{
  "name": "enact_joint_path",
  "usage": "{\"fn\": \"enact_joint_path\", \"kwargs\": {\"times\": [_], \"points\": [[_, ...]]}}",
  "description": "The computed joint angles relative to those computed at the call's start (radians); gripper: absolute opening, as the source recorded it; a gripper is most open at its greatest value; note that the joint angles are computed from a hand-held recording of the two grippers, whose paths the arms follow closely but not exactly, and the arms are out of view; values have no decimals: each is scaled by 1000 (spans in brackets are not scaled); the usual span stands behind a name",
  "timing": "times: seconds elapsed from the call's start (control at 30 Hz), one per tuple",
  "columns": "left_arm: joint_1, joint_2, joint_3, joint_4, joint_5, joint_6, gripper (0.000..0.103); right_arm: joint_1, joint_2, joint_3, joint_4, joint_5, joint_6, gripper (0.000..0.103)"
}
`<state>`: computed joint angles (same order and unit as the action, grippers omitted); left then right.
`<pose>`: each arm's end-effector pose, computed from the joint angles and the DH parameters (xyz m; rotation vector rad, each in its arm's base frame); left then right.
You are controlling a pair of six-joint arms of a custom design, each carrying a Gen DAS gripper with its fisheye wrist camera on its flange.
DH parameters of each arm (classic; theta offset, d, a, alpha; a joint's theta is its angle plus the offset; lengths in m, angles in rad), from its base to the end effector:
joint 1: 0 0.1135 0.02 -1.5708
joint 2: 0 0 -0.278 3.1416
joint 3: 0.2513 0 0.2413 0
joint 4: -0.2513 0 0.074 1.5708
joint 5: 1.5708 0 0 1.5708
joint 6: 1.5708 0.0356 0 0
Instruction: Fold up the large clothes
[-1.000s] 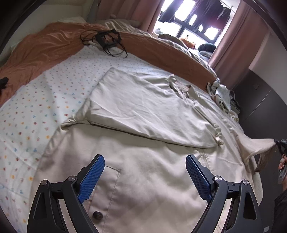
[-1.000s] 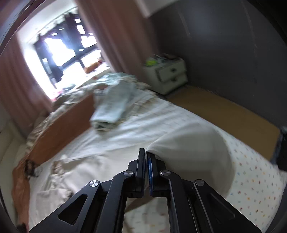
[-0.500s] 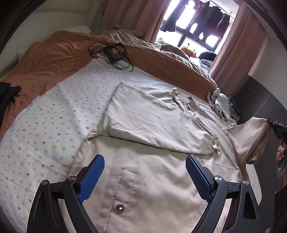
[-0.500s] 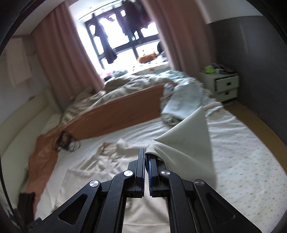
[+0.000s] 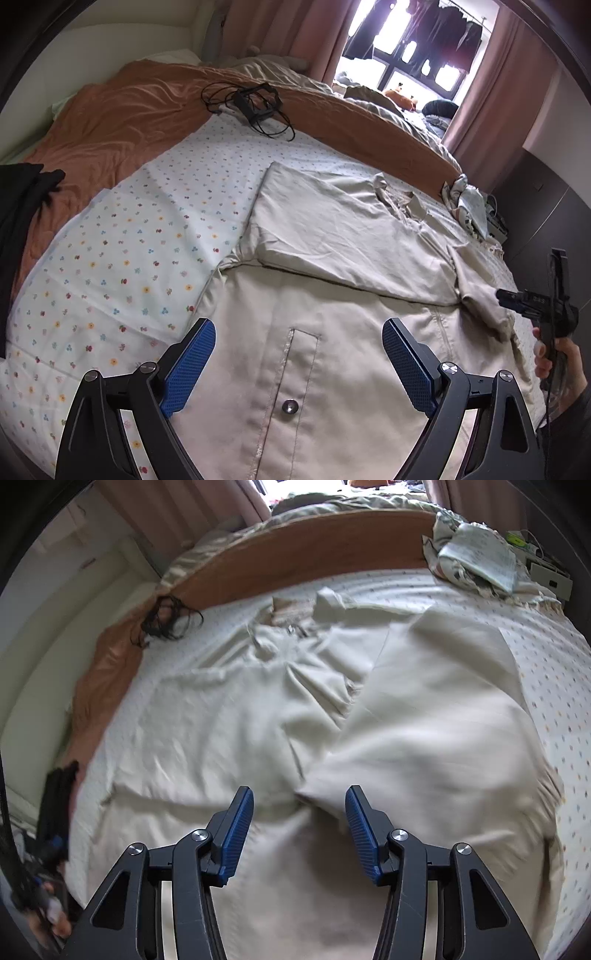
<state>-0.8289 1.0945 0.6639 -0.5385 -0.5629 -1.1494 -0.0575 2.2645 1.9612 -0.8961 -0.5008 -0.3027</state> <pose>0.1416 -0.1264 0.2317 -0.5818 2.2814 -0.2355 0.4771 -0.0103 0.2167 -0.4477 2.5987 0.5741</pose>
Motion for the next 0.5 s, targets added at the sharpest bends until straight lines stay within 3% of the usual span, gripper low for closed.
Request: {"fn": "enact_joint_path", "kwargs": {"times": [0.17, 0.27, 0.5], "points": [[37, 64, -32, 135, 64, 21, 92, -119, 34, 70, -55, 17, 11, 54], [31, 129, -17, 193, 79, 49, 92, -182, 75, 136, -88, 52, 45, 65], [27, 196, -27, 278, 112, 61, 92, -239, 184, 244, -191, 64, 74, 66]]}}
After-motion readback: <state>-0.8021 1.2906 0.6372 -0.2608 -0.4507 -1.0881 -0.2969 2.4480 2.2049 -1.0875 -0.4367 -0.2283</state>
